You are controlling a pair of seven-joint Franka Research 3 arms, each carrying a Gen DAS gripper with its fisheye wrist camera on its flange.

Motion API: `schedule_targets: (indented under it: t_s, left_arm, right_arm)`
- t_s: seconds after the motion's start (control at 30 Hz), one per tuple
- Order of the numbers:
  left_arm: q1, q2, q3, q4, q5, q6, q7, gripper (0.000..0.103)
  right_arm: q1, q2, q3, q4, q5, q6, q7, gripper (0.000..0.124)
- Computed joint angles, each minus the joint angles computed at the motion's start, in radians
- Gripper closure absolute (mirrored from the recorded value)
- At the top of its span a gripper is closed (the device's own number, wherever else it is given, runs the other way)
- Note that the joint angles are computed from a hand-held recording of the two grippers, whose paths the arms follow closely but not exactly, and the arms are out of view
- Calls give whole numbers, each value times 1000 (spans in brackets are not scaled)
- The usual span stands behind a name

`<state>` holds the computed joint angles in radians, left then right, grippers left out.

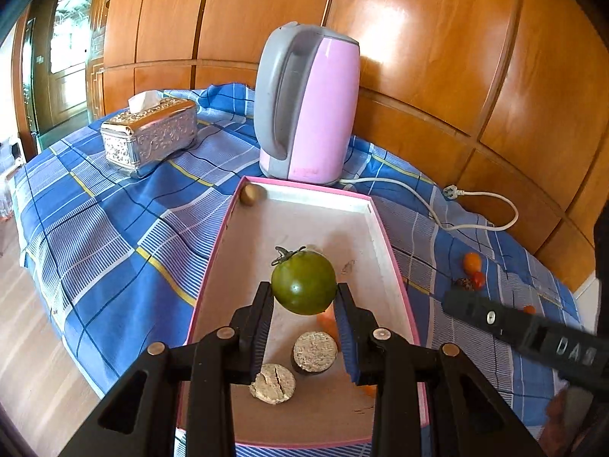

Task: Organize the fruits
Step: 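Lower the carrot into the tray with the right tool while the left tool releases the green tomato there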

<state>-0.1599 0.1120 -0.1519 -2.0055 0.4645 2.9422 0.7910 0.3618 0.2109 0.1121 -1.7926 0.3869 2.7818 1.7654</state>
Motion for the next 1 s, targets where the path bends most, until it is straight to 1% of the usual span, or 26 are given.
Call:
schedule_targets:
  t_s: [0.13,0.33,0.4,0.43,0.47,0.53,0.6,0.73,0.8,0.97,1.0]
  left_arm:
    - [-6,-3,5,0,26,-4,-20,70]
    - [-9,-3,3,6,46,-19,-34,69]
    - [-14,-5,10,6,76,-23,-59,68]
    - [-16,-6,12,7,92,-24,-72,64]
    - [-15,-6,11,8,96,-24,-75,56]
    - [-18,-10,17,6,128,-19,-107,52]
    - [-16,-11,12,6,131,-18,-107,52]
    - [-15,-20,10,-3,149,-10,-115,52]
    - [-16,-24,11,-6,170,-7,-131,52]
    - [-11,-30,3,-15,159,-1,-123,52]
    - [-10,-31,0,-17,152,0,-116,52]
  right_arm:
    - [2,-25,-1,-51,7,8,12,95]
    - [16,-54,-11,-106,-45,19,59,94]
    - [20,-59,-14,-116,-67,23,75,94]
    - [20,-60,-14,-117,-73,23,78,94]
    - [21,-61,-14,-119,-81,24,82,94]
    - [26,-62,-17,-120,-106,26,98,94]
    - [32,-61,-20,-119,-137,27,113,94]
    - [57,-54,-40,-106,-259,18,183,94]
    - [63,-50,-44,-101,-299,17,206,94]
    - [74,-56,-57,-109,-384,16,275,94]
    - [76,-60,-62,-113,-405,17,298,91]
